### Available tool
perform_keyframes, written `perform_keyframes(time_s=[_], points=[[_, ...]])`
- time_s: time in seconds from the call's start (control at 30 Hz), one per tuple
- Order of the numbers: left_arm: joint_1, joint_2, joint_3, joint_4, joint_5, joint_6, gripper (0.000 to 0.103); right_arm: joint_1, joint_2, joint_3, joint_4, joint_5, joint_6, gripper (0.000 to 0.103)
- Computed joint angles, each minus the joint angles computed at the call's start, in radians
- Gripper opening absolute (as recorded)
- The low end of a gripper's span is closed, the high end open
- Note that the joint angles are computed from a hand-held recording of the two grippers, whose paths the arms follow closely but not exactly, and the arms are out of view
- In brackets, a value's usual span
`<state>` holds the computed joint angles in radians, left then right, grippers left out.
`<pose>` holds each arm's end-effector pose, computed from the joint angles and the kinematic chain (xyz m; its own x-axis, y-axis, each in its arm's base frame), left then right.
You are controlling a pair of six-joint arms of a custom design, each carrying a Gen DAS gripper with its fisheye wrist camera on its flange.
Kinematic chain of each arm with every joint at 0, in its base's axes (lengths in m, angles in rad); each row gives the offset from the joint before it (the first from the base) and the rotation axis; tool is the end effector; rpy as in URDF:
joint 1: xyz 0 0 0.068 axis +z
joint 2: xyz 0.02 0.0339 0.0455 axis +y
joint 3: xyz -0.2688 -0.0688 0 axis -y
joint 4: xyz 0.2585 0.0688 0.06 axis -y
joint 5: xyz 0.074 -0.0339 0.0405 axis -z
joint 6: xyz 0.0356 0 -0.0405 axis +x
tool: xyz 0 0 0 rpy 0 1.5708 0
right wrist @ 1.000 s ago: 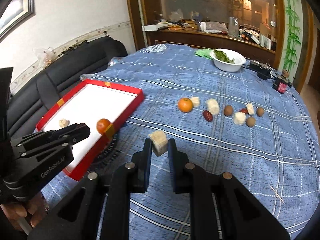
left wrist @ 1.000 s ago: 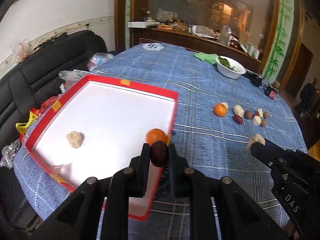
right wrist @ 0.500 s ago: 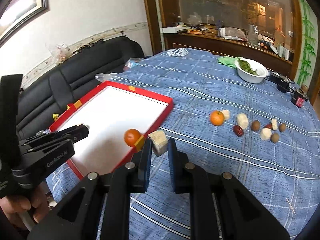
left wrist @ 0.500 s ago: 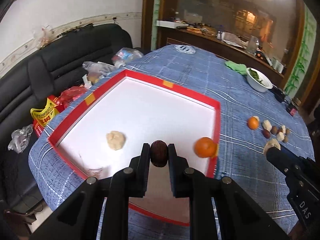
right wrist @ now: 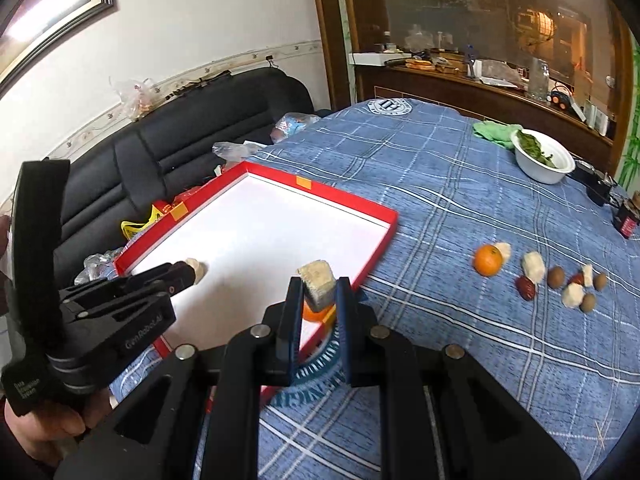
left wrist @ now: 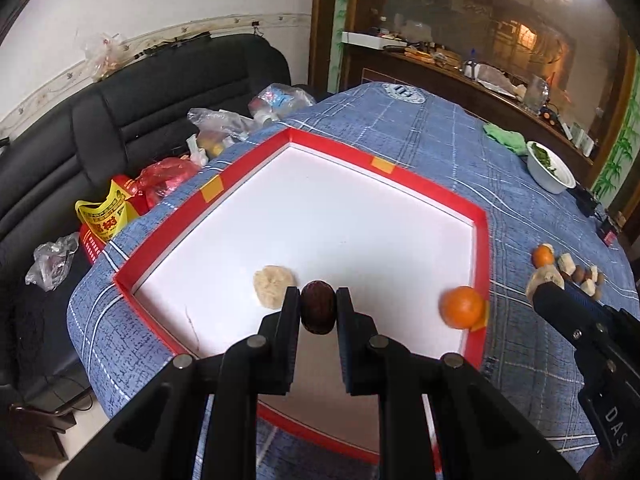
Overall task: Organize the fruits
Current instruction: 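Carry the white cube and the red date over the tray with both tools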
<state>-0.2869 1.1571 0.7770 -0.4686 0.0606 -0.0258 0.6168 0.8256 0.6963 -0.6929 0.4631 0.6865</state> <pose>0.2360 -0.0719 0.2372 -0.7278 0.1879 -0.6596 0.3022 0.9512 -0.0625 0.1510 0.0876 0.2597 -0.6331 0.2463 -0.7339 0.1704 0.9691 0.1782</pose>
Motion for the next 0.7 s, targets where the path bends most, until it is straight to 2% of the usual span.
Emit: perform_keyframes(time_s=[0.2, 0.47, 0.7], points=[[0.041, 0.051, 0.017, 0.016, 0.010, 0.010, 0.015, -0.038, 0.094, 0.004, 0.096, -0.057, -0.036, 0.018], [0.019, 0.106, 0.033, 0.031, -0.008, 0.008, 0.016, -0.110, 0.229, 0.018, 0.205, -0.138, -0.094, 0.018], [-0.007, 0.142, 0.045, 0.039, -0.039, 0.000, 0.016, -0.166, 0.292, 0.029, 0.251, -0.186, -0.120, 0.019]])
